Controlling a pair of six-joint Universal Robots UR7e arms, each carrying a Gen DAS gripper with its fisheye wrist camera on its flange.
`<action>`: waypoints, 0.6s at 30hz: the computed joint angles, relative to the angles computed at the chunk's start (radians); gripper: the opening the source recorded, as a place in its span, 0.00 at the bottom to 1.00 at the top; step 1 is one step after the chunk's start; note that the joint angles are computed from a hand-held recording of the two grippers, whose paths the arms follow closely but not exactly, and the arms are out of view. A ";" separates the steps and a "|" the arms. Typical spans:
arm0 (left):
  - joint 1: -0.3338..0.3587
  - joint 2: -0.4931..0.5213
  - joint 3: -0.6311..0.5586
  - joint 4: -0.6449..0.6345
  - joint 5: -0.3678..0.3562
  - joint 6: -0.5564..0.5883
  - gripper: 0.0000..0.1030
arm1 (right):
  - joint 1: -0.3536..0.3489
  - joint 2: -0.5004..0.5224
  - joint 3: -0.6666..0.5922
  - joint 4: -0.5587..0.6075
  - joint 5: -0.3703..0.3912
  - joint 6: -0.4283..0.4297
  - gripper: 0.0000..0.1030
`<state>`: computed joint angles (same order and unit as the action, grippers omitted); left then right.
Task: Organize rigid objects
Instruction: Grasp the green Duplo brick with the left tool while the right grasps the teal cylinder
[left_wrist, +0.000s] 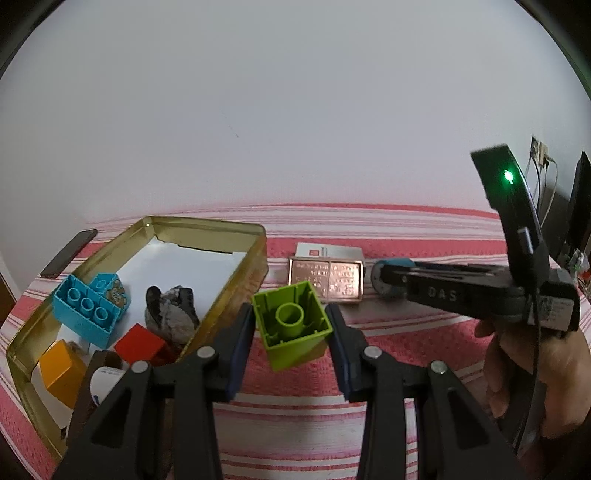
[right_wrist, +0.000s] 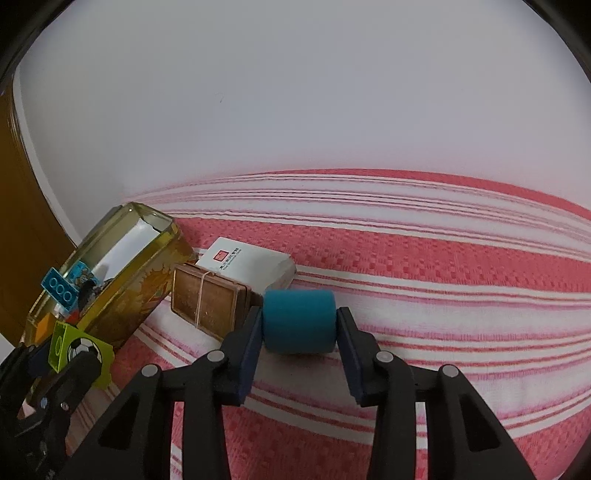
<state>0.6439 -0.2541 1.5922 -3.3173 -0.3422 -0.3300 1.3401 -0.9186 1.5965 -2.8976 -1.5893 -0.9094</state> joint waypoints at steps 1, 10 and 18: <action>-0.002 0.003 0.000 -0.015 0.005 0.008 0.37 | -0.001 -0.003 0.002 0.000 0.005 0.002 0.41; -0.009 0.009 0.010 -0.087 0.018 0.048 0.37 | -0.009 -0.048 0.090 -0.054 0.034 -0.040 0.41; -0.014 0.013 0.018 -0.144 0.029 0.072 0.37 | -0.015 -0.068 0.134 -0.093 0.071 -0.052 0.41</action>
